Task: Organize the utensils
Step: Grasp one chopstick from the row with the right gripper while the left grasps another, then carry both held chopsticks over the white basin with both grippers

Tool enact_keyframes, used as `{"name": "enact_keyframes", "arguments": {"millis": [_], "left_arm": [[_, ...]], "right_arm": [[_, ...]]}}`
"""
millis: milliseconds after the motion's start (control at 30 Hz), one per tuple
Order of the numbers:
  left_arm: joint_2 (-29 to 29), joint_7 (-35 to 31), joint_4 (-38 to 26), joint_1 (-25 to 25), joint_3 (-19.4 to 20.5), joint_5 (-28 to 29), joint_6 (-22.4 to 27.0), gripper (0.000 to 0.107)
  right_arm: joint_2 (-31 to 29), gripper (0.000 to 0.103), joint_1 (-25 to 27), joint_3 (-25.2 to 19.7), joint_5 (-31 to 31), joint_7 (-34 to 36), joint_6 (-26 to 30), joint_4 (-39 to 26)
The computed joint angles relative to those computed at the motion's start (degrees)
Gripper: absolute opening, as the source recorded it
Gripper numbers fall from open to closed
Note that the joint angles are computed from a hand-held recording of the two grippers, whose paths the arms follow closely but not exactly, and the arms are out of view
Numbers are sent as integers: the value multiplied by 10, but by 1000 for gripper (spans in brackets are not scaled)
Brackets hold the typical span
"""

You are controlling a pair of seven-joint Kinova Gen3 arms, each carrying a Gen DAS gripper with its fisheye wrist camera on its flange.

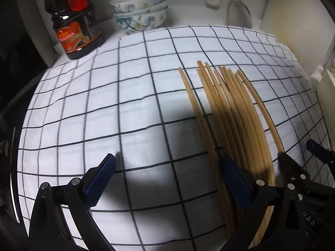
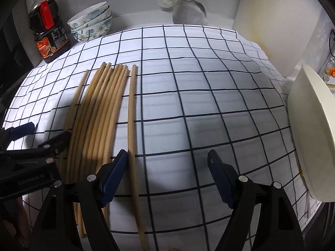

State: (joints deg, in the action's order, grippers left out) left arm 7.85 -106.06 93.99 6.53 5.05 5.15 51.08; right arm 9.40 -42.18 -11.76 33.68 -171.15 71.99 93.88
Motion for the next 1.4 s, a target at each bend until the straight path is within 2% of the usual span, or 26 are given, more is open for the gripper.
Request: {"name": "enact_keyframes", "arguments": {"millis": [200, 300, 367, 433, 533, 567, 633, 700, 733, 800, 833, 1100, 1400], "left_arm": [[-2, -11, 5, -14, -5, 19, -9, 98], [-5, -6, 12, -11, -4, 18, -20, 94], [-11, -18, 18, -13, -1, 28, -26, 84], [-21, -36, 26, -14, 1, 40, -32, 61], [-28, -45, 30, -8, 5, 43, -34, 38], [-27, -51, 29, -8, 5, 49, -31, 33], [-28, -54, 29, -6, 5, 53, -28, 18], [-26, -56, 25, -4, 5, 55, -21, 12], [-27, -56, 26, -4, 4, 55, -20, 11], [-25, -60, 22, -6, 3, 61, -13, 9], [-23, -63, 19, -8, 2, 65, -8, 8], [-22, -69, -5, -20, -4, 72, 46, 7], [-62, -92, -49, -17, -1, 105, 101, 7]], "right_arm": [[4, 76, -11, -2, 25, -9, 9, 6], [9, 76, -12, -1, 33, 2, 9, 2], [14, 76, -15, -1, 41, 17, 12, -3], [17, 76, -17, 0, 46, 30, 14, -5], [12, 75, -14, 3, 40, 40, 3, -1], [6, 71, -8, 3, 31, 45, -11, 3], [-2, 59, 1, 1, 16, 61, -35, 7], [-1, 36, 1, -3, 12, 78, -43, 2], [2, 30, 0, -5, 11, 87, -45, -2], [10, 11, -5, -5, 12, 100, -45, -12], [12, 8, -8, -4, 12, 103, -43, -15], [-37, 6, 20, 0, -38, 63, -91, 18], [-117, 6, 43, -43, -28, 34, -34, 9]]}}
